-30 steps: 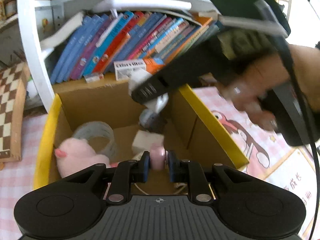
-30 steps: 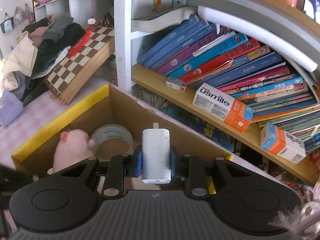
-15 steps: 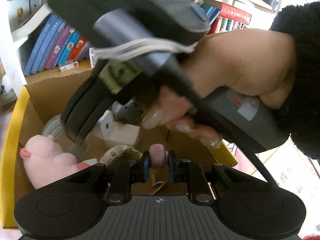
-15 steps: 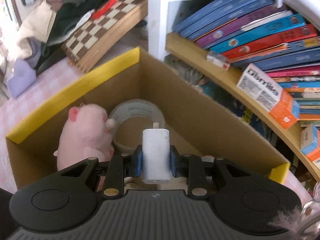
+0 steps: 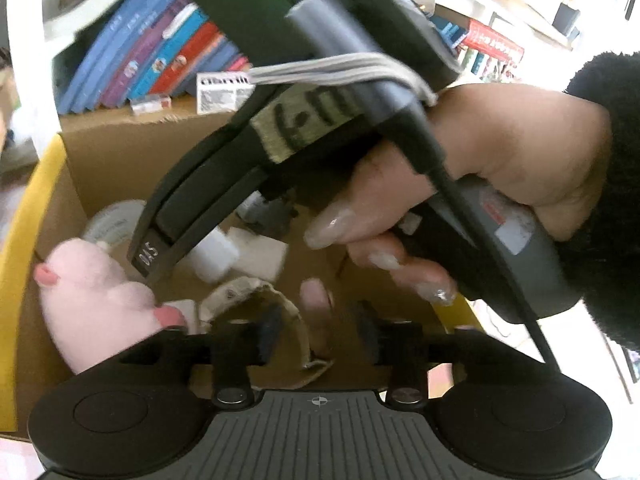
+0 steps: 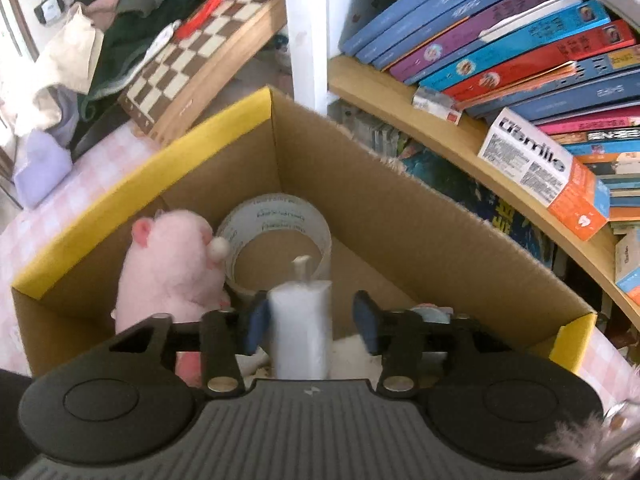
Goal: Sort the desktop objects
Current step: 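Open the left tool to release the comb while the right tool releases the charger block, then withdraw both open tools up and back from the yellow box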
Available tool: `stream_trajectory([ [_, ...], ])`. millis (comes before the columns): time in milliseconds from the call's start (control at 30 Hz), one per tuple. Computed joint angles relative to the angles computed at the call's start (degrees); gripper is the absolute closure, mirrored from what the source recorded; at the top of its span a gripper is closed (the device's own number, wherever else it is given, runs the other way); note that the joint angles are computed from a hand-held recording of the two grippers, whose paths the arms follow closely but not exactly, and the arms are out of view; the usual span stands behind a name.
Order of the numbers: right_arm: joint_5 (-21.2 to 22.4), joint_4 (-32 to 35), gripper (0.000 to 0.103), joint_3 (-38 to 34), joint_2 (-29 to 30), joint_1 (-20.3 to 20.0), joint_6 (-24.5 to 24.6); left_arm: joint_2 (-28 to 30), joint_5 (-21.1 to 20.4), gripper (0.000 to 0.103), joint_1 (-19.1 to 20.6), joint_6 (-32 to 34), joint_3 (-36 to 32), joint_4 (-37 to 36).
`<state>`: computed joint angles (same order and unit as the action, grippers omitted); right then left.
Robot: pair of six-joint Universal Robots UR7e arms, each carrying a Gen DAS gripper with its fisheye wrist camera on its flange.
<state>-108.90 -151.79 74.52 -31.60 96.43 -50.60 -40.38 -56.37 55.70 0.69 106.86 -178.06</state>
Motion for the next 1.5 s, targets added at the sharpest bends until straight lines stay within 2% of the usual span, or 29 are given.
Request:
stream_trajectory([
  [167, 1.97, -2.58, 0.047, 2.8, -2.33, 0.1, 2.34, -1.29, 1.1, 0.036, -0.99, 0.4, 2.55, -2.8],
  [333, 3.92, -6.34, 0.043, 6.45, -5.29, 0.26, 5.1, -2.59, 3.35, 0.035, -2.56, 0.96, 5.41, -5.87],
  [433, 4.87, -9.93, 0.04, 9.36, -7.37, 0.49, 6.59, -3.84, 5.03, 0.033, -3.89, 1.2, 6.93, -7.04],
  [500, 5.41, -12.97, 0.039, 11.86, -9.01, 0.67, 7.19, -4.54, 6.37, 0.024, -4.65, 2.1, 8.34, -8.86],
  [567, 5.96, -16.24, 0.037, 14.63, -10.75, 0.78, 7.55, -5.0, 8.35, 0.021, -5.81, 3.33, 10.2, -11.77],
  [700, 7.29, -22.35, 0.035, 20.36, -14.53, 0.78, 8.77, -6.51, 11.11, 0.02, -6.85, 4.88, 13.03, -15.36],
  [833, 7.66, -28.15, 0.034, 26.24, -18.01, 0.73, 9.75, -8.98, 13.5, 0.019, -7.83, 3.23, 17.03, -17.87],
  [1167, 4.73, -44.53, 0.03, 40.85, -23.01, 1.07, 10.96, -12.57, 21.31, 0.015, -12.0, -2.16, 27.14, -27.18],
  [1500, -0.54, -60.9, 0.028, 53.54, -23.14, 1.25, 13.17, -15.62, 25.88, 0.013, -16.57, -6.97, 36.11, -28.22],
])
